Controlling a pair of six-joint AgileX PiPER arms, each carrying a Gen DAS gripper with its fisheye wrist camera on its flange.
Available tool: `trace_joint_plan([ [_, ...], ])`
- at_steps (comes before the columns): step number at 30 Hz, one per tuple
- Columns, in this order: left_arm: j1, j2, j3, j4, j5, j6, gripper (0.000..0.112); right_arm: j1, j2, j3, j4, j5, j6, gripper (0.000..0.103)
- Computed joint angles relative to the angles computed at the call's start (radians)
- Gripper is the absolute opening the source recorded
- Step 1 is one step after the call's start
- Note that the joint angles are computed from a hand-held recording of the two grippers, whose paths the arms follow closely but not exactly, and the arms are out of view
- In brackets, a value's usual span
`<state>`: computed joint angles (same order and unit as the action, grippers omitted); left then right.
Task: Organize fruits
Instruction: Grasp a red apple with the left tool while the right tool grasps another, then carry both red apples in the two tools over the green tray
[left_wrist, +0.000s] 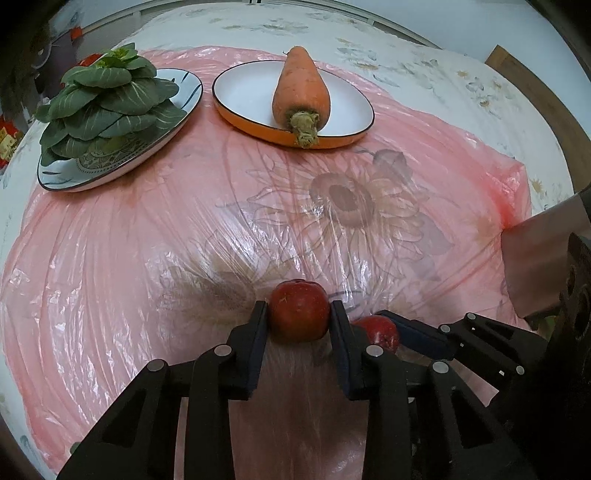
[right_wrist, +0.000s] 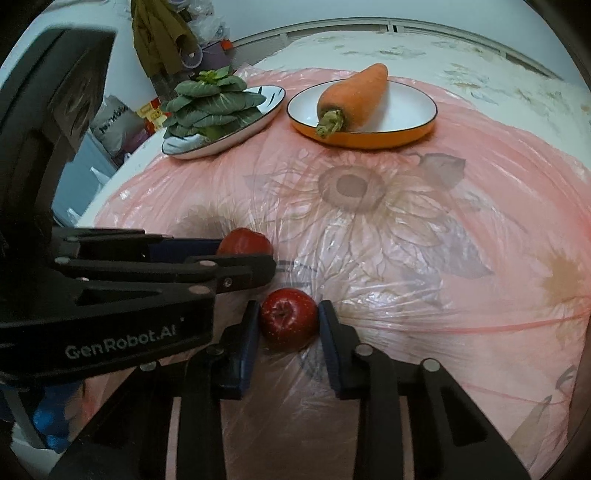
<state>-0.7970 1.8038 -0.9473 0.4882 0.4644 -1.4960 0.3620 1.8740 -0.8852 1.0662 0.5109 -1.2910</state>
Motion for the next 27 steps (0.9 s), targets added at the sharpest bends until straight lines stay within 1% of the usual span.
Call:
trace_joint_plan([
  [4,0.001,-0.028,0.027,0.028,-0.007,-0.047,0.028,-0.028,-0.010,0.001,0.021,0.042,-0.013,0.024],
  [9,-0.003,-0.077,0.067,0.053,0.002,-0.099,0.028,-0.038,-0.048,0.020,0.011,0.063,0.000,0.024],
  [10,-0.012,-0.086,0.067,0.064,0.023,-0.111,0.028,-0.037,-0.060,0.027,0.006,0.065,0.004,0.024],
  [15,-0.036,-0.142,0.092,0.080,0.082,-0.148,0.028,-0.051,-0.129,0.075,-0.020,0.081,0.024,0.024],
  [19,-0.074,-0.185,0.100,0.084,0.150,-0.177,0.028,-0.087,-0.192,0.135,-0.046,0.110,0.028,0.024],
  [21,-0.107,-0.199,0.092,0.084,0.190,-0.187,0.028,-0.127,-0.235,0.171,-0.057,0.141,0.022,0.024],
  [24,-0.154,-0.202,0.069,0.078,0.228,-0.198,0.028,-0.191,-0.290,0.217,-0.085,0.183,0.014,0.024],
  [27,-0.220,-0.187,0.022,0.071,0.279,-0.219,0.028,-0.286,-0.354,0.263,-0.132,0.245,0.005,0.024],
])
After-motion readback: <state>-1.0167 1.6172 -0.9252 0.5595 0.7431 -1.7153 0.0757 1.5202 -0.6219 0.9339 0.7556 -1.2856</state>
